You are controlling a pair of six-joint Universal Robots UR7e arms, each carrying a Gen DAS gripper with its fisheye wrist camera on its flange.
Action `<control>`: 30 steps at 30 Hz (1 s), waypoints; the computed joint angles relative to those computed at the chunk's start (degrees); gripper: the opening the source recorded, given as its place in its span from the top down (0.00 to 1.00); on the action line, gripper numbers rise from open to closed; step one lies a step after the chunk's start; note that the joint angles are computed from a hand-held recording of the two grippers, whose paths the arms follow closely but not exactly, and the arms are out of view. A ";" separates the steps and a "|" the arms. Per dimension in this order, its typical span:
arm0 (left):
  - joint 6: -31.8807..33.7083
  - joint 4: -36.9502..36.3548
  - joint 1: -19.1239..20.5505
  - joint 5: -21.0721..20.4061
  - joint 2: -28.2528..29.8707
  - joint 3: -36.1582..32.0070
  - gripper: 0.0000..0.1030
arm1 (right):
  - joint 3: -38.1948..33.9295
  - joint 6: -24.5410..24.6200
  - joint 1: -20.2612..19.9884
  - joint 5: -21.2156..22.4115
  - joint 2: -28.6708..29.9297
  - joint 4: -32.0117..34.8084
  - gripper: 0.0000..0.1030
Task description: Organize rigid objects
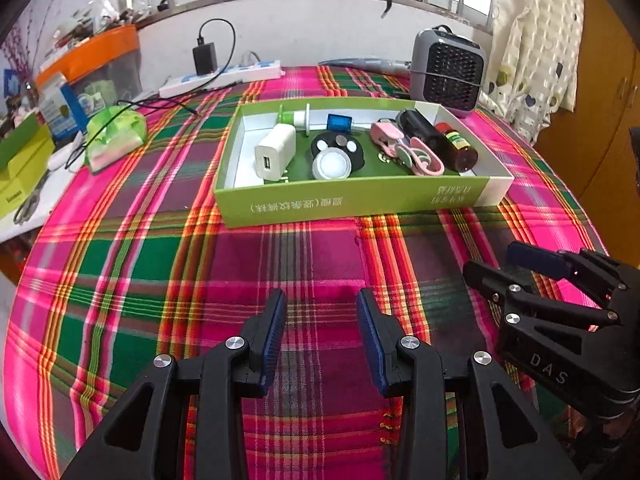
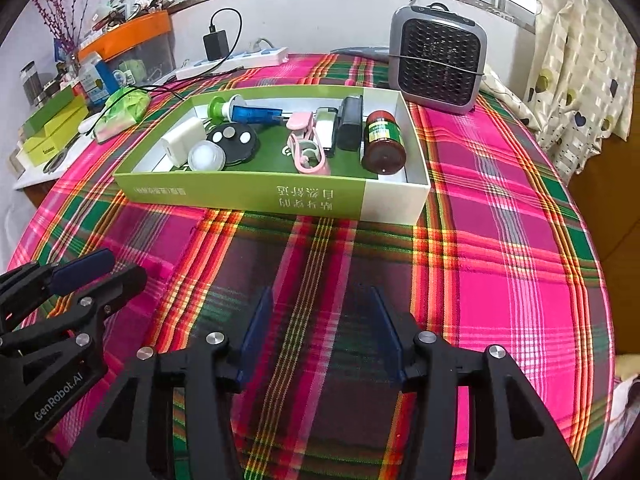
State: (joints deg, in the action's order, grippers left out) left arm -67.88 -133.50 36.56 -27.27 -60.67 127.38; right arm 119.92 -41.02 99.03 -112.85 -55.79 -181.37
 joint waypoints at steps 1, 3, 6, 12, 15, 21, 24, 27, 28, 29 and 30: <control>-0.70 1.18 0.11 0.13 0.18 -0.35 0.65 | -0.06 -0.09 0.02 -0.10 0.09 -0.14 0.50; -0.67 1.02 0.60 -0.48 0.48 -0.66 0.65 | -0.02 -0.57 0.18 -0.68 0.42 -1.00 0.50; -1.15 1.17 0.73 -0.16 0.89 -0.96 0.65 | 0.06 -1.02 0.20 -0.92 0.65 -1.81 0.49; -3.14 2.75 0.74 0.95 2.01 -1.86 0.62 | -0.14 -0.28 -0.10 -1.39 0.79 -2.67 0.40; -4.93 3.54 0.61 1.44 2.25 -1.98 0.62 | -0.15 -0.29 -0.12 -1.38 0.79 -2.65 0.40; -9.00 7.53 0.48 1.93 2.69 -3.06 0.61 | -0.17 -0.25 -0.16 -1.30 0.76 -2.57 0.40; -8.63 6.65 0.51 1.91 2.60 -2.77 0.61 | -0.18 -0.26 -0.16 -1.28 0.75 -2.55 0.40; -8.52 6.43 0.52 1.90 2.57 -2.69 0.61 | -0.18 -0.26 -0.16 -1.28 0.75 -2.55 0.40; -8.47 6.35 0.54 1.90 2.56 -2.68 0.61 | -0.20 -0.32 -0.19 -1.31 0.74 -2.57 0.40; -8.41 6.23 0.55 1.90 2.54 -2.65 0.61 | -0.19 -0.28 -0.16 -1.30 0.76 -2.58 0.40; -8.46 6.31 0.54 1.90 2.55 -2.69 0.61 | -0.18 -0.29 -0.15 -1.32 0.77 -2.59 0.40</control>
State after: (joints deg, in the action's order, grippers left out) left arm -76.33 -127.18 37.09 -25.37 -58.13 124.69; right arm 119.74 -41.31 98.88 -114.17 -55.02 -183.96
